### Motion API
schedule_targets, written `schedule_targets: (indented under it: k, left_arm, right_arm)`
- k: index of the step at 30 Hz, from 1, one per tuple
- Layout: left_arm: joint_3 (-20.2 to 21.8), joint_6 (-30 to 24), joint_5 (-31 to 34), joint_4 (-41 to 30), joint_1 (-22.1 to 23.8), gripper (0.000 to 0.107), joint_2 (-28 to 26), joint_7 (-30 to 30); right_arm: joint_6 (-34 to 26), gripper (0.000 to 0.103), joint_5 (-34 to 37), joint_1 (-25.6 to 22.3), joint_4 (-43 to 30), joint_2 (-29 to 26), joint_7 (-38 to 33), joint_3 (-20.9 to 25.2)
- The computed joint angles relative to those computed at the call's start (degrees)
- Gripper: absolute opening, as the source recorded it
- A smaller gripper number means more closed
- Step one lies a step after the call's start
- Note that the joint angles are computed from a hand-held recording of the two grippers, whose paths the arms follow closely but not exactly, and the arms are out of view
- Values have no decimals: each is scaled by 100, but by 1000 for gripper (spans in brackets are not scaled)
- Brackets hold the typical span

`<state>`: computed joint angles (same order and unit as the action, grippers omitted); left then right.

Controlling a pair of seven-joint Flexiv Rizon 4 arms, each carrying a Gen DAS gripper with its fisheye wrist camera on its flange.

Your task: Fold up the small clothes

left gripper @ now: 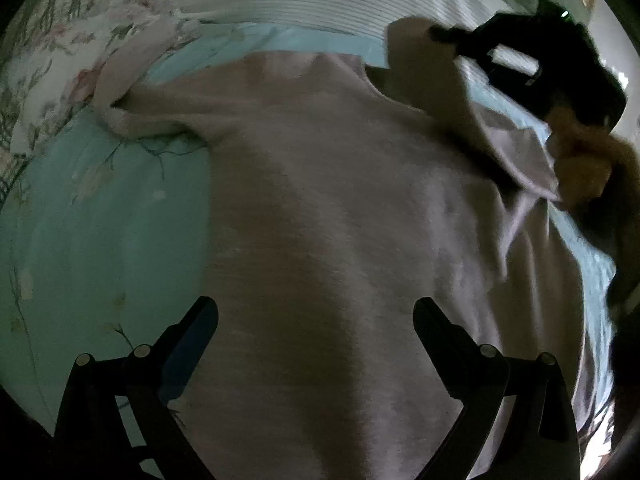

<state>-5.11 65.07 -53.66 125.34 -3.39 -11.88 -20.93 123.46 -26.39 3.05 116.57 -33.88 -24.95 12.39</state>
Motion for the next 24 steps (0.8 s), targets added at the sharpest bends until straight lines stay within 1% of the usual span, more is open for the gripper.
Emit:
schedule_targets:
  k: [2, 3, 5, 6, 7, 8, 9, 10, 11, 12, 13, 15, 17, 18, 19, 20, 21, 22, 23, 24]
  left_arm:
    - [-11, -122, -131, -128, 81, 98, -96, 43]
    - [-20, -166, -181, -205, 112, 98, -150, 51]
    - [-67, -117, -280, -292, 111, 98, -228, 69]
    - [-94, -69, -321, -364, 112, 98, -299, 90]
    - [-136, -38, -365, -459, 112, 98, -383, 97]
    - [-197, -23, -441, -560, 118, 99, -465, 138]
    - [-239, -5, -489, -632, 120, 98, -519, 165]
    - [-306, 55, -573, -740, 112, 99, -609, 217]
    - [-357, 65, -609, -859, 109, 99, -694, 224]
    - [-395, 50, -589, -1009, 109, 99, -809, 200]
    - [-417, 11, -480, -1205, 97, 99, -952, 75]
    - [-451, -105, -154, -1659, 80, 99, -1282, -283]
    - [-449, -159, 267, -2072, 48, 99, -1574, -695]
    - [-443, -267, 559, -2390, 23, 99, -1787, -935]
    - [-451, -272, 772, -2592, 19, 99, -1943, -1074]
    - [-427, -219, 1013, -2723, -24, 99, -2053, -1220]
    - [-309, -217, 1387, -2962, -134, 98, -2229, -1481]
    - [-163, -298, 1756, -3210, -244, 92, -2398, -1772]
    - [-116, -370, 1980, -3356, -274, 70, -2502, -1935]
    - [-199, -481, 2094, -3436, -210, 55, -2571, -1916]
  right_arm:
    - [-44, 6, -155, -42, -140, -234, 87, 95]
    - [-141, 9, -228, -44, -257, -368, 162, 138]
    - [-523, 11, -295, -43, -295, -384, 254, 139]
    - [-711, 23, -325, -81, -305, -394, 292, 191]
    - [-691, 38, -171, 0, -275, -387, 255, 153]
    - [-520, 43, 92, 124, -126, -315, 163, 43]
    - [-295, 44, 434, 322, 64, -205, 30, -115]
    - [-224, 44, 612, 394, 170, -121, -44, -183]
    - [-108, 44, 958, 605, 358, 27, -182, -344]
    - [62, 44, 1487, 935, 649, 257, -397, -581]
    - [87, 44, 1824, 1134, 790, 410, -538, -694]
    - [237, 44, 2791, 1717, 1268, 827, -965, -1011]
    - [282, 46, 3682, 2228, 1586, 1155, -1356, -1202]
    - [277, 49, 4006, 2381, 1679, 1270, -1495, -1229]
    - [299, 52, 4382, 2573, 1799, 1394, -1643, -1261]
    - [284, 52, 4765, 2788, 1899, 1518, -1792, -1300]
    - [164, 53, 5340, 3152, 1991, 1701, -2041, -1414]
    - [128, 53, 5676, 3355, 2031, 1791, -2200, -1469]
    - [225, 53, 6040, 3540, 2101, 1853, -2318, -1428]
    - [330, 53, 6239, 3592, 2148, 1865, -2367, -1319]
